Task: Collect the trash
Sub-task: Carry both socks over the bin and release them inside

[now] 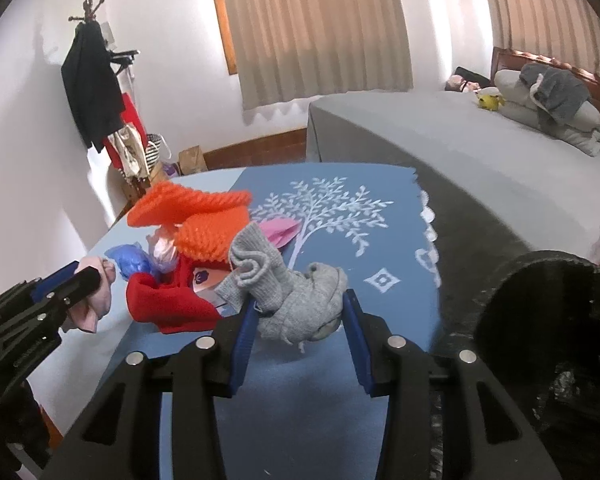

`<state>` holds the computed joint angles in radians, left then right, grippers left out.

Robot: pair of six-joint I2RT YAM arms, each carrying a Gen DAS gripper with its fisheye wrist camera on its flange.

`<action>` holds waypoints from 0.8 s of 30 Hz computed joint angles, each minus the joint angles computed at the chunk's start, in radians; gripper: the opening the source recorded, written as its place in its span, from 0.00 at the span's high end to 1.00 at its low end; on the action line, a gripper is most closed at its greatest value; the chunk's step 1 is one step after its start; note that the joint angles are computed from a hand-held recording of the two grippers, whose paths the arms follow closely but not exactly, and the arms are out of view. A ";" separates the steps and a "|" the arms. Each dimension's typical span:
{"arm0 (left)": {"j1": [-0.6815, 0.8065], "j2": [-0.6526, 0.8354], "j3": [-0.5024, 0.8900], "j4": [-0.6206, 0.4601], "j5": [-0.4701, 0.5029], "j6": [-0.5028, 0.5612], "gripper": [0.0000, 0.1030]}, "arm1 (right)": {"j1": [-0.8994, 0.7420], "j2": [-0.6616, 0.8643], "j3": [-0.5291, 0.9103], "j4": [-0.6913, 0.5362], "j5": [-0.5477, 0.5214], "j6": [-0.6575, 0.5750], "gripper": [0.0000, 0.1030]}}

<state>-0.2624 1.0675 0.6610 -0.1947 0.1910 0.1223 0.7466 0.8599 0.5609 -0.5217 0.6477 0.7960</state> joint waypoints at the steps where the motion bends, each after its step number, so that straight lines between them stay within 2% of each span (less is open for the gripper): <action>1: -0.017 -0.009 0.001 -0.002 -0.005 -0.006 0.72 | 0.008 -0.022 0.001 -0.027 0.014 0.010 0.59; 7: -0.159 -0.037 0.017 -0.009 -0.047 -0.049 0.72 | 0.036 -0.171 0.001 -0.203 0.085 0.080 0.59; 13: -0.321 -0.025 0.024 0.010 -0.103 -0.096 0.72 | 0.064 -0.327 0.009 -0.435 0.157 0.184 0.59; 22: -0.554 0.103 0.076 0.089 -0.181 -0.170 0.72 | 0.133 -0.493 0.042 -0.837 0.267 0.443 0.59; 24: -0.602 0.149 0.097 0.110 -0.192 -0.182 0.72 | 0.121 -0.531 0.046 -0.906 0.270 0.470 0.59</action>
